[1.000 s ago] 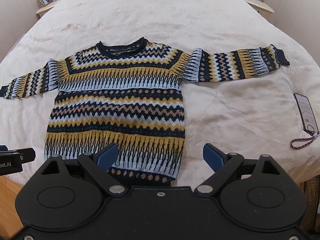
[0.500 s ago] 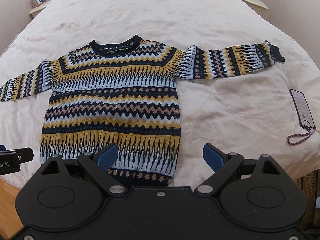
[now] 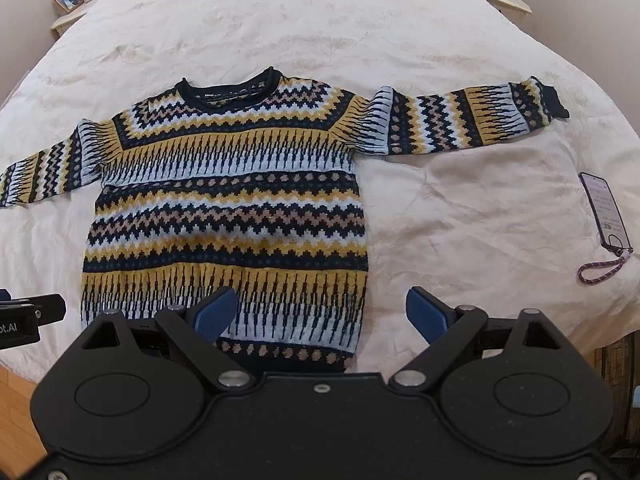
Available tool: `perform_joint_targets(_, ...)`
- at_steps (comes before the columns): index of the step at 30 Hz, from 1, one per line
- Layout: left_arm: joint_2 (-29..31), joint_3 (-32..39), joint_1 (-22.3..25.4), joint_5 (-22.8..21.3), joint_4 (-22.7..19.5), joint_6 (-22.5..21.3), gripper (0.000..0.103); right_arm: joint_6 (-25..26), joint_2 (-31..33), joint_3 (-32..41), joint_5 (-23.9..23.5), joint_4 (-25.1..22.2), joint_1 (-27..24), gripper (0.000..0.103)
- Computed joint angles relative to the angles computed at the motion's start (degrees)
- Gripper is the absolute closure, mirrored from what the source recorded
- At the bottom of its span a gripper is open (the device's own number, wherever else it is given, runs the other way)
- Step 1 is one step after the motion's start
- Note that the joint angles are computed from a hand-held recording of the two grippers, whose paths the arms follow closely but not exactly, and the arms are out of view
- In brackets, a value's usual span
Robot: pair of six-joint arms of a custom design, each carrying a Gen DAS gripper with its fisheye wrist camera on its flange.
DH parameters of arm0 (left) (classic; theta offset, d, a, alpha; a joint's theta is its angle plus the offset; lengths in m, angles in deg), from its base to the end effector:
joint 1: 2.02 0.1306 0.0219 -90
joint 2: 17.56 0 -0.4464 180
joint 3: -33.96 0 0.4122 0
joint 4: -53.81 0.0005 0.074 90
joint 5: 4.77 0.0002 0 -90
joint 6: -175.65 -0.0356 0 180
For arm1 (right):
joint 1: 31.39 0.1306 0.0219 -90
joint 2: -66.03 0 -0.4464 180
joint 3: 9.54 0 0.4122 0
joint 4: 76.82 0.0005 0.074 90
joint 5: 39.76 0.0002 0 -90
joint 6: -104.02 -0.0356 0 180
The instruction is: Fold small clothes
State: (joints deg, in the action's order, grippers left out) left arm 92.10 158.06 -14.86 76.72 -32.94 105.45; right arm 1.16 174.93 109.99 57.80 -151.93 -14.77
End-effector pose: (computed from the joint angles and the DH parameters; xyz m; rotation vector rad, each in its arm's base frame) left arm 0.5902 -0.1296 0.5497 -0.2026 2.7961 0.0776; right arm 0.5942 0.1719 0.5303 -0.0478 2.6780 -0.0168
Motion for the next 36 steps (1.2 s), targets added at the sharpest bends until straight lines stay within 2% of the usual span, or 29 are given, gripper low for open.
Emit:
perform_joint_targets(7, -0.15, -0.4, 1.48, 0.84, 2.67, -1.8, 0.03, -1.09, 0.84, 0.82, -0.19, 0.84, 0.69, 0.011)
perform_joint_targets(15, -2.55, -4.65, 3.69, 1.6, 14.5, -4.08, 0.03, -2.9, 0.84, 0.04, 0.63, 6.69, 1.4, 0.011)
perform_joint_targets(17, -3.19, -6.24, 4.37, 3.16, 17.64, -4.71, 0.03, -3.45, 0.94, -0.07, 0.71, 7.75, 1.54, 0.011)
perform_joint_targets(20, -3.25, -7.37, 5.24, 6.45, 19.51, -4.88, 0.03, -4.52, 1.39, 0.08, -0.46, 8.17, 1.41, 0.012)
perform_joint_targets(25, -1.35, -6.02, 6.05, 9.04, 16.47, -3.67, 0.03, -5.56, 3.27, 1.54, -2.26, 6.44, 0.93, 0.013)
perform_joint_targets(30, 0.72, -3.87, 5.64, 6.46, 13.54, -4.28, 0.03, -2.9, 5.44, 3.69, -2.47, 5.6, -0.08, 0.017)
perform_joint_targets(34, 3.38, -0.47, 5.09, 5.76, 10.32, -3.29, 0.031, -1.13, 7.85, 6.52, -5.66, 4.18, -2.2, 0.018)
perform_joint_targets(36, 4.82, 1.61, 4.37, 4.04, 9.01, -2.14, 0.031, 0.9, 9.08, 7.78, -7.01, 4.09, -3.25, 0.02)
